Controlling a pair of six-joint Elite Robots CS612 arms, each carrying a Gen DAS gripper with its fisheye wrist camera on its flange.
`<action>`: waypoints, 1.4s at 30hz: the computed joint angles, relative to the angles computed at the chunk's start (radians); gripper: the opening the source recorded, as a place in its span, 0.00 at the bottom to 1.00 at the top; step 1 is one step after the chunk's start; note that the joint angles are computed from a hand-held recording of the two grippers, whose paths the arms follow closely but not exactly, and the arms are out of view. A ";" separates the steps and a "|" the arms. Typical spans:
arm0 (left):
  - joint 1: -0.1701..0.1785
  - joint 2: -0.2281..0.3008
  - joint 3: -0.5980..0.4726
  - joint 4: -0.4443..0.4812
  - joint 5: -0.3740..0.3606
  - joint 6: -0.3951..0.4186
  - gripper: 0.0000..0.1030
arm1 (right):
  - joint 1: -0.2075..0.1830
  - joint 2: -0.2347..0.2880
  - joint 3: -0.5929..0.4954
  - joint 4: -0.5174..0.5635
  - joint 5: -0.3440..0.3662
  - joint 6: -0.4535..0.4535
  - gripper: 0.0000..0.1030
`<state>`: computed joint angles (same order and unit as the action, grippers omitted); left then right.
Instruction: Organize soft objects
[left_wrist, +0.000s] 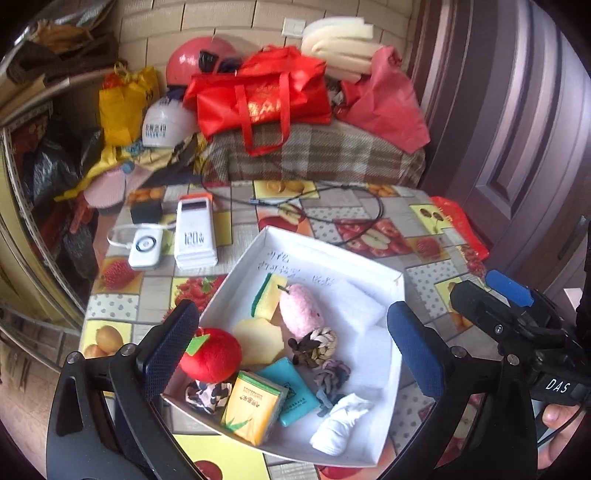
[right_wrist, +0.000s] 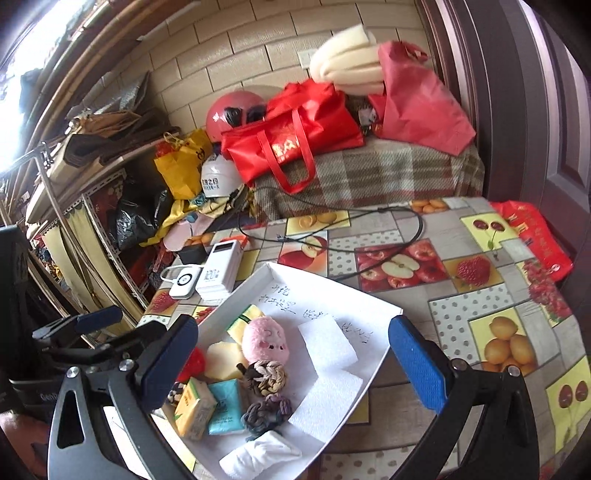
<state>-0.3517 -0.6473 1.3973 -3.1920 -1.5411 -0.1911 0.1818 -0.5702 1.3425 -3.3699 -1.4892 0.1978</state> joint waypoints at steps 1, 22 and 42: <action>-0.003 -0.010 0.014 -0.014 0.009 0.005 1.00 | 0.000 -0.008 0.014 -0.015 0.000 -0.002 1.00; -0.115 -0.218 0.277 -0.145 0.398 -0.055 1.00 | 0.032 -0.161 0.255 -0.296 -0.207 -0.074 1.00; -0.171 -0.231 0.323 -0.117 0.418 -0.039 1.00 | -0.004 -0.214 0.446 -0.495 -0.370 0.059 1.00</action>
